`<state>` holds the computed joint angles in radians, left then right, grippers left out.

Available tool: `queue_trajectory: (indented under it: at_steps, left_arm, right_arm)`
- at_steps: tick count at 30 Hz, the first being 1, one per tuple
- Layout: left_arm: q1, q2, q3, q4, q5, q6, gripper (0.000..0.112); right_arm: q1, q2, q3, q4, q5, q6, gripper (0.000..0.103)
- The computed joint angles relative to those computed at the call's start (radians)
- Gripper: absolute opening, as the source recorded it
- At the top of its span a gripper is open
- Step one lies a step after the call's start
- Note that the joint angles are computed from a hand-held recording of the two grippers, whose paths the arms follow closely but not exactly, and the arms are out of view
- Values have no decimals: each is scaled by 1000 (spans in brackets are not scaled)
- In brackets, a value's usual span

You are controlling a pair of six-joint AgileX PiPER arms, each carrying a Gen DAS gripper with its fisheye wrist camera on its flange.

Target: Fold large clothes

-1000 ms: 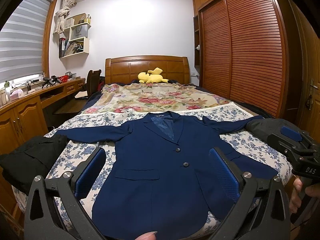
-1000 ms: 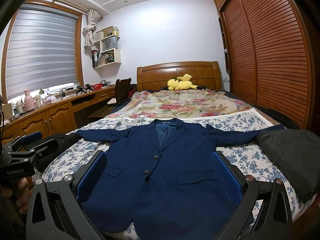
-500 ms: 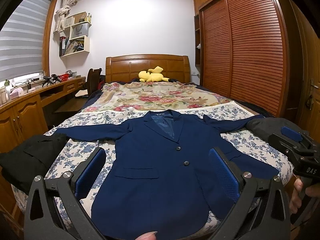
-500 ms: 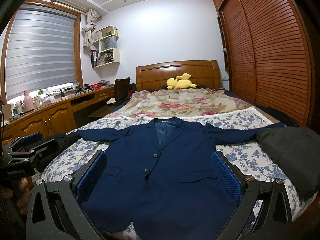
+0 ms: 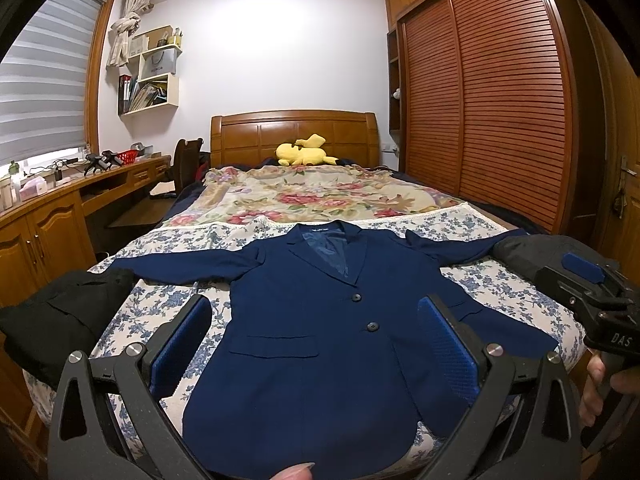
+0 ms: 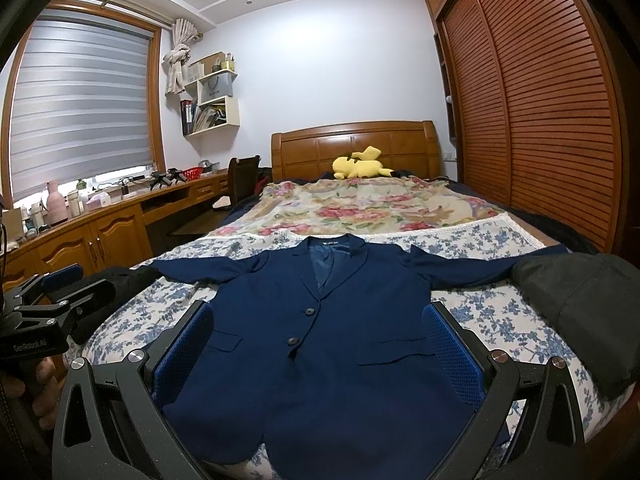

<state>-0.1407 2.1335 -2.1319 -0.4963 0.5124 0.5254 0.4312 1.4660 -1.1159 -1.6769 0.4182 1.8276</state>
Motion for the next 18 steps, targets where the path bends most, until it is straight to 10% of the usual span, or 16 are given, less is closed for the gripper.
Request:
queue_trajectory:
  at_steps: [18]
  left_arm:
    - [6,-33,41,-69,-9,69,103]
  right_arm:
    - [7,2,0,-19,9,24,103]
